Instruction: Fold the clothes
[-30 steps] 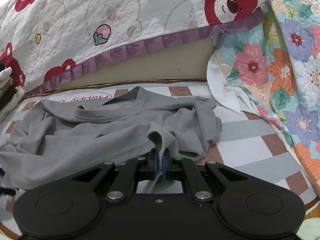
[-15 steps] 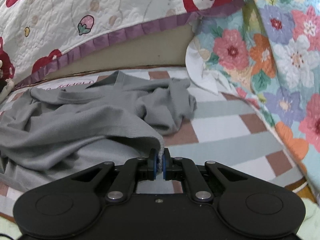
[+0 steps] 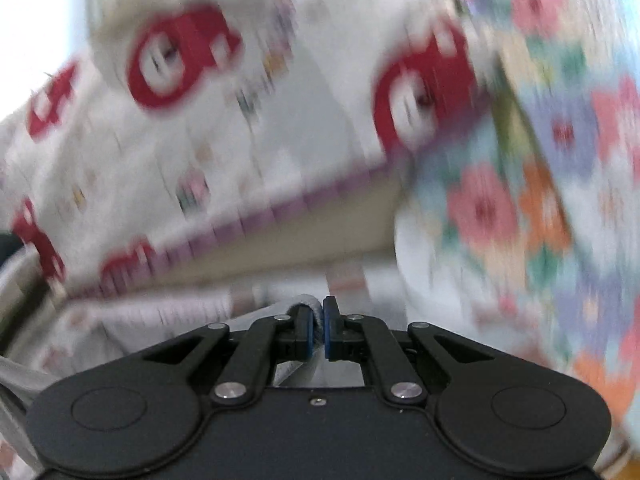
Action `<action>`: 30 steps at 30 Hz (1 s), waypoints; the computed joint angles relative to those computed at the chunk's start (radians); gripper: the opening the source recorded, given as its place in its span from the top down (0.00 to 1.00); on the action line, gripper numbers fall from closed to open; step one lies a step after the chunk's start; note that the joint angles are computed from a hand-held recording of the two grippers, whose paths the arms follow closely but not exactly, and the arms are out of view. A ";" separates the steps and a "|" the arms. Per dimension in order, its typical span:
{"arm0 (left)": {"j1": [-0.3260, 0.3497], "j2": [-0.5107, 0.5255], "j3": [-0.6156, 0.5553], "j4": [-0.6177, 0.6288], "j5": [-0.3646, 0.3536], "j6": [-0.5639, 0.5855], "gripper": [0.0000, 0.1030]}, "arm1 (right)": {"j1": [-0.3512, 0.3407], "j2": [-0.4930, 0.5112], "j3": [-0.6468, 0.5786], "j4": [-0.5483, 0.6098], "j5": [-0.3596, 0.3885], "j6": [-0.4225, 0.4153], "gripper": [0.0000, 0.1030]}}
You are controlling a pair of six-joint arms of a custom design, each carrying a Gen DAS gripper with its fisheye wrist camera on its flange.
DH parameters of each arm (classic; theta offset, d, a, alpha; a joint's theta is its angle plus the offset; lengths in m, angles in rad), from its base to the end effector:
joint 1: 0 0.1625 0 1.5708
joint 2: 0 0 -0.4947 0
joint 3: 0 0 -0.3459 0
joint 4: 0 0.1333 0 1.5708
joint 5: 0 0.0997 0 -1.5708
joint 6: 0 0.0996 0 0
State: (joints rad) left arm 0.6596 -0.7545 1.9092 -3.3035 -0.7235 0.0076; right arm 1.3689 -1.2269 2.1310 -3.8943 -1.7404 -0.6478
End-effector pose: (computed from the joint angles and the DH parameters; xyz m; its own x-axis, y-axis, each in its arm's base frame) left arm -0.3623 -0.5441 0.1842 -0.7242 0.2761 -0.6319 0.6674 0.5112 -0.5416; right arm 0.0153 -0.5061 0.4402 -0.7616 0.1988 0.6168 -0.5384 0.3357 -0.7729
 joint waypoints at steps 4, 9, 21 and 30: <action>-0.109 -0.079 0.120 -0.023 0.114 -0.071 0.97 | 0.010 -0.138 0.068 0.007 0.138 -0.014 0.95; -0.184 -0.155 0.317 0.180 0.096 -0.416 0.97 | -0.098 -0.283 0.254 0.026 0.221 -0.009 0.95; -0.075 -0.060 0.266 0.525 -0.049 -0.674 0.98 | -0.336 -0.165 0.406 -0.010 0.227 -0.020 0.95; -0.073 -0.049 0.253 0.610 -0.027 -0.750 0.98 | -0.383 -0.220 0.434 0.048 0.346 -0.073 0.94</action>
